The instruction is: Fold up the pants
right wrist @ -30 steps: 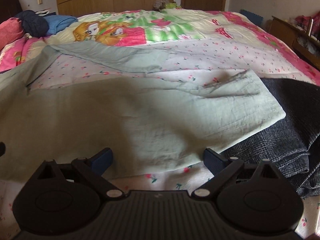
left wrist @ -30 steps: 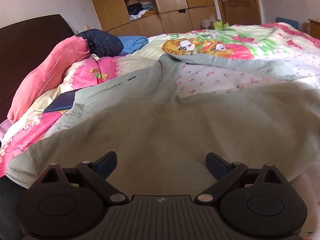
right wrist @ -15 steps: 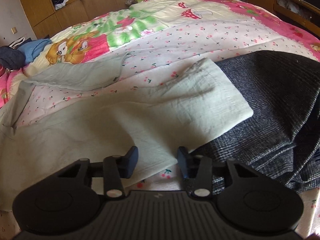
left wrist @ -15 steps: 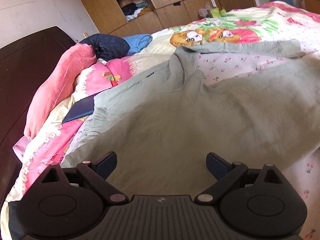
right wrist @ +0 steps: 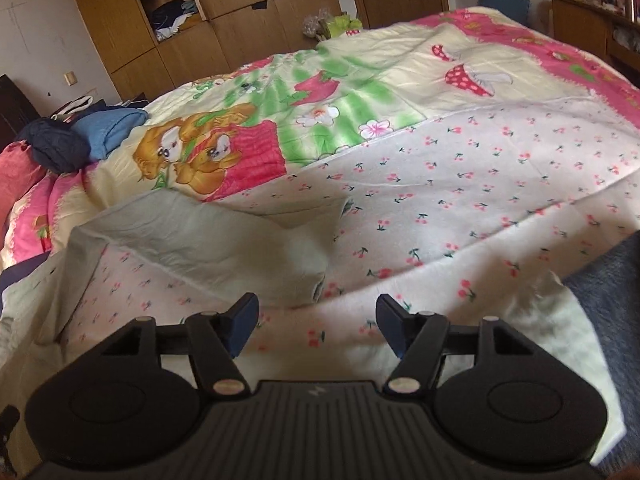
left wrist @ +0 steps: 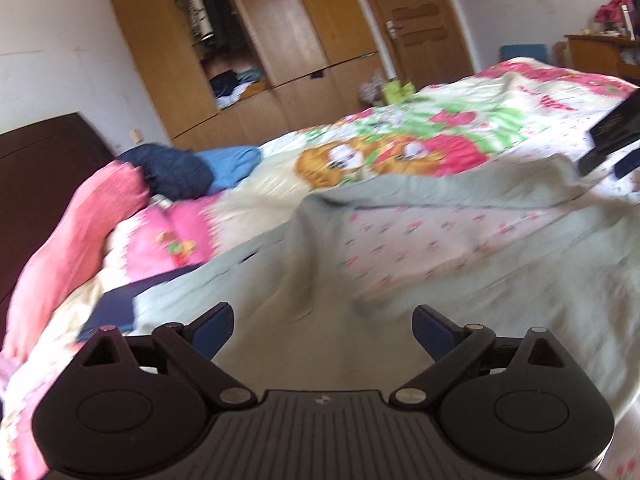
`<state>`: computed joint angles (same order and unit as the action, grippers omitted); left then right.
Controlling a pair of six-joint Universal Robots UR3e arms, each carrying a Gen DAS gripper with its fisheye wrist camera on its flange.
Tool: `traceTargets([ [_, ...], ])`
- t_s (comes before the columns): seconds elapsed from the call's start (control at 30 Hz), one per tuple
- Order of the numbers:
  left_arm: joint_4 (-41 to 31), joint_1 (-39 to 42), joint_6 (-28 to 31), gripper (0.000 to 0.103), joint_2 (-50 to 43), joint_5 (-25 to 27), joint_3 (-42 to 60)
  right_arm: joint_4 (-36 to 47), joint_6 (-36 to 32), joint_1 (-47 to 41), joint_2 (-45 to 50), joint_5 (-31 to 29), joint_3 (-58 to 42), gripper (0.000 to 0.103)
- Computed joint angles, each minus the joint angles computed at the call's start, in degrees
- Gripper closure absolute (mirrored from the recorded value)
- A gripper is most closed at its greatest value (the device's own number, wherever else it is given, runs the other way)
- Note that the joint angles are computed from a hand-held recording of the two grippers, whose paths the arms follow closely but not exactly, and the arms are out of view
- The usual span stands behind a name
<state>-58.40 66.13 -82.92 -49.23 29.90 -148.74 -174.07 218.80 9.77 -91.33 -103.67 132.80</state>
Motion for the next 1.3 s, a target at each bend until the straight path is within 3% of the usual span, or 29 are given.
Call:
traceTargets([
  [0.13,25.21,-11.83,-13.38,0.000,-13.69,1.63,-3.78,-10.64,-3.65,-9.39,6.63,10.15,2.81,0.035],
  [0.2,34.28,-18.34,-20.30,0.000,-20.74,6.15,-2.49,-13.62,-3.50,-12.09,7.20,14.26,4.41,0.034],
  [0.27,38.70,-24.22,-25.52,0.000,-25.46,11.19,0.07,-12.25,-3.16,-12.97,6.43,16.31,3.88,0.039],
  [0.33,37.50,-28.50,-28.11,0.000,-27.67,14.62,3.66,-6.19,-3.22,-14.95,4.95,21.05,1.45,0.098],
  [0.4,37.37,-31.33,-29.64,0.000,-28.60,16.57,6.02,-2.49,-3.67,-17.60,4.26,26.86,-0.20,0.099],
  [0.43,38.59,-32.50,-30.59,0.000,-29.09,17.37,6.82,-1.02,-4.14,-17.66,3.87,26.98,-1.34,0.100],
  [0.5,39.23,-34.29,-32.16,0.000,-29.11,18.53,8.78,6.45,-6.78,-16.58,1.28,22.89,-5.23,0.100],
  [0.63,32.65,-36.63,-34.24,0.000,-28.25,18.50,15.39,23.98,-15.15,-19.95,-8.09,16.53,-12.11,0.100],
  [0.8,17.38,-39.09,-37.03,0.000,-25.83,15.96,23.45,41.44,-25.03,-24.00,-11.89,1.99,-23.09,0.100],
  [0.87,13.34,-40.25,-35.96,0.000,-24.65,15.20,24.27,42.50,-28.96,-23.69,-8.49,-5.84,-24.97,0.101],
  [0.93,12.59,-41.45,-35.05,0.000,-23.26,15.84,23.60,41.16,-31.88,-20.89,-2.09,-17.94,-25.76,0.103],
  [1.0,9.32,-40.78,-31.89,0.000,-21.45,15.73,23.35,42.60,-32.65,-21.03,1.42,-23.09,-25.80,0.097],
  [1.07,7.57,-38.81,-28.11,0.000,-20.65,15.57,23.07,42.48,-29.69,-21.64,-0.37,-21.02,-23.99,0.097],
  [1.17,6.48,-33.39,-21.41,0.000,-21.60,15.21,23.58,38.39,-29.55,-18.65,-5.68,-11.76,-21.59,0.094],
  [1.27,10.99,-28.75,-17.34,0.000,-28.95,16.20,27.50,38.51,-32.72,-11.90,-0.75,-0.24,-28.91,0.088],
  [1.3,13.37,-27.76,-16.98,0.000,-32.29,17.26,29.58,37.80,-34.12,-9.68,2.88,3.25,-32.51,0.080],
])
